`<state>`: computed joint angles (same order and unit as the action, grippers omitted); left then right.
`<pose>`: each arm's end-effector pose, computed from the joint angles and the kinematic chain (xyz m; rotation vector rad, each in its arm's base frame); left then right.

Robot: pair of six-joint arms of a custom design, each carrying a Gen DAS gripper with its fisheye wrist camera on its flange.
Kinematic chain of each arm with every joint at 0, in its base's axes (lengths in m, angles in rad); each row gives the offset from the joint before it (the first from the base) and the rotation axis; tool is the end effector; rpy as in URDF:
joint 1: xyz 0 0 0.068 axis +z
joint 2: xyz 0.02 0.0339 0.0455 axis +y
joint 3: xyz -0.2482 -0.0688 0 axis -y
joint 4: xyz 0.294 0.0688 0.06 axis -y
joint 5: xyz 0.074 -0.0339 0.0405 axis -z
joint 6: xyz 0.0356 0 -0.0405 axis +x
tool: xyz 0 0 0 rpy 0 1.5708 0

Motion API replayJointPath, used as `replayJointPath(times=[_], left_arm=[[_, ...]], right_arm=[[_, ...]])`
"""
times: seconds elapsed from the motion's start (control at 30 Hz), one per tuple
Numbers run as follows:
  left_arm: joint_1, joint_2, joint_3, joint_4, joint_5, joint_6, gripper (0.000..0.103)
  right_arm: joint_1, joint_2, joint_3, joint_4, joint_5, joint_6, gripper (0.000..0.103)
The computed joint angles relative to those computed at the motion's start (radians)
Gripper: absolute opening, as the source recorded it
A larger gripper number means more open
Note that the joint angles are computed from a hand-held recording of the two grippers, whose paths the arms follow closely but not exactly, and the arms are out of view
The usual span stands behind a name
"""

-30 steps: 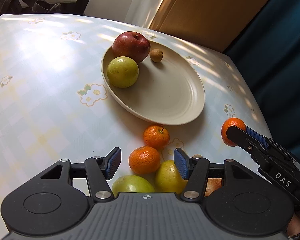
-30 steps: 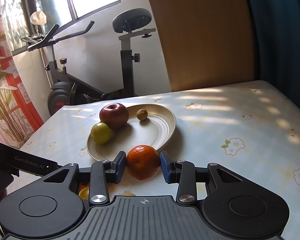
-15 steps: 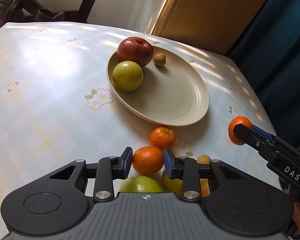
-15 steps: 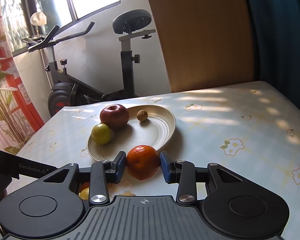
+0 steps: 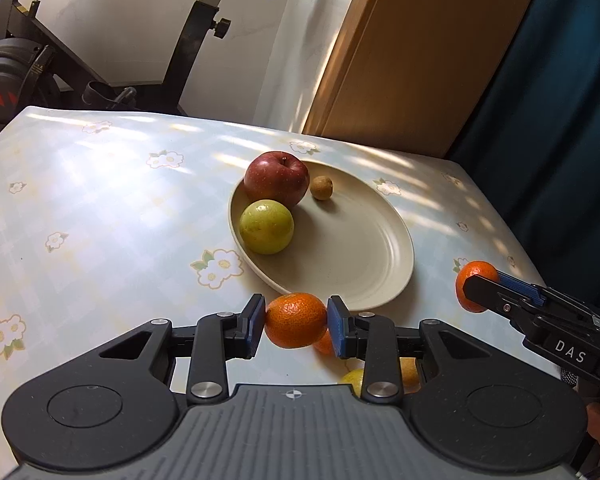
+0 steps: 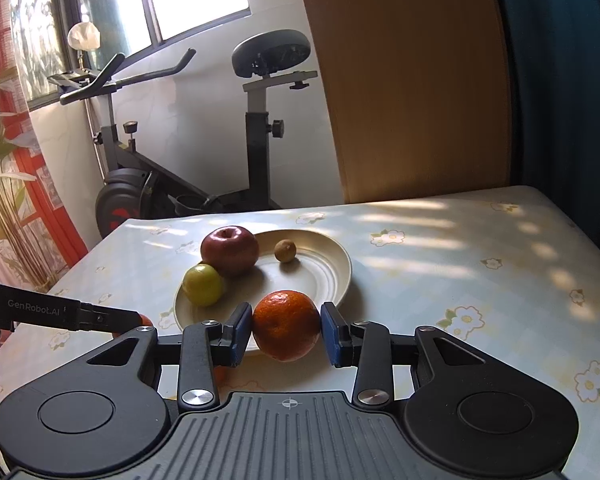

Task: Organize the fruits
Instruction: 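Carry both mandarins onto the plate beside the red apple and open both grippers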

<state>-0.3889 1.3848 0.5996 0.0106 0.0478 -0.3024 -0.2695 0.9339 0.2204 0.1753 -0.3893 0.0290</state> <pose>0.2795 -0.1164 0.1154 0.1267 2.3756 -0.3925 0.2212 -0.0471 0.1112 0.0784 2.0739 0.2632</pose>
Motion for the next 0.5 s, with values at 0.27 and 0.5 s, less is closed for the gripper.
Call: replayJointPath(times=[0.27, 0.5], left_arm=[[-0.003, -0.028, 0.036, 0.001, -0.036, 0.047, 0.036], [-0.018, 0.096, 0.212, -0.011, -0.044, 0.134, 0.028]], right_arm=[[-0.029, 0.126, 0.130, -0.007, -0.049, -0.062, 0.034], [-0.035, 0.352, 0.336, -0.049, -0.078, -0.220, 0.034]])
